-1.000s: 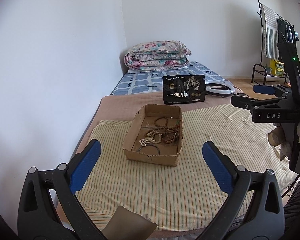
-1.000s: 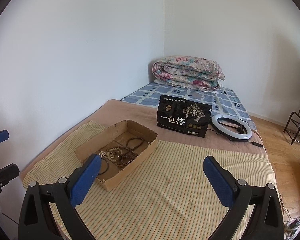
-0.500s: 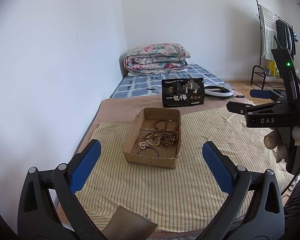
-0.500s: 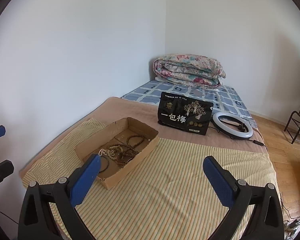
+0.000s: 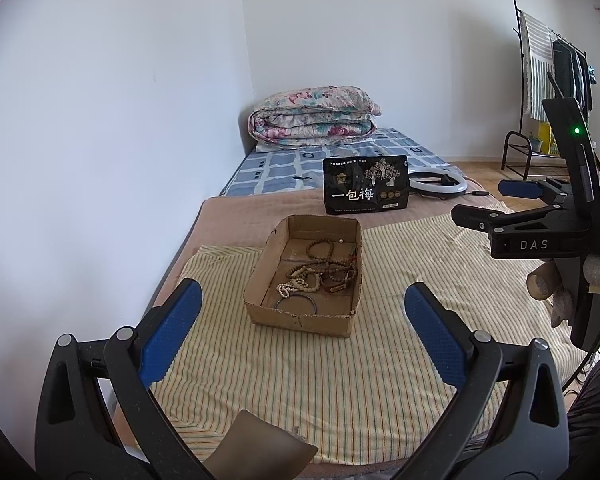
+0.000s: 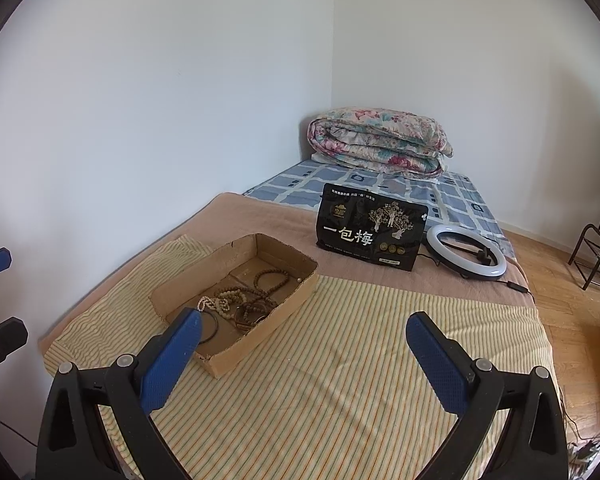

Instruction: Organize jewelry

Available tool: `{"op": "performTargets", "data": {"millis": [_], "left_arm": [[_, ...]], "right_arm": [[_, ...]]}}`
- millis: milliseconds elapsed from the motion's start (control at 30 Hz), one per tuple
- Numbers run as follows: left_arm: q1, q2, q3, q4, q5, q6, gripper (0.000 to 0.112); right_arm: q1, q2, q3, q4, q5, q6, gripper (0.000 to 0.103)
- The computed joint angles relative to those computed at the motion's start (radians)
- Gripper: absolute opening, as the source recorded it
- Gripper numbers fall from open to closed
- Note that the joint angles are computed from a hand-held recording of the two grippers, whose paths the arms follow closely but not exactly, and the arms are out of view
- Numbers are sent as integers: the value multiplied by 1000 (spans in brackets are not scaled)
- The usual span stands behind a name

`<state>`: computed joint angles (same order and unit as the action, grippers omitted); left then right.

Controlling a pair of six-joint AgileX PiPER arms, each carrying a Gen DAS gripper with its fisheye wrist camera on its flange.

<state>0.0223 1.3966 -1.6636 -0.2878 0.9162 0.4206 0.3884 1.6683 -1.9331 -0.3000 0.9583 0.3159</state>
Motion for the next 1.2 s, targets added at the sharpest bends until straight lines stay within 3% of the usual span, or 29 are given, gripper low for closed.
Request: {"op": "performTargets", "data": {"millis": [833, 1200], "left_arm": [[-7, 4, 7, 14, 7, -29, 103], [-11, -12, 41, 42, -37, -49, 103]], "right_arm": [[5, 8, -10, -3, 7, 0, 103], [11, 13, -10, -8, 8, 4, 103]]}}
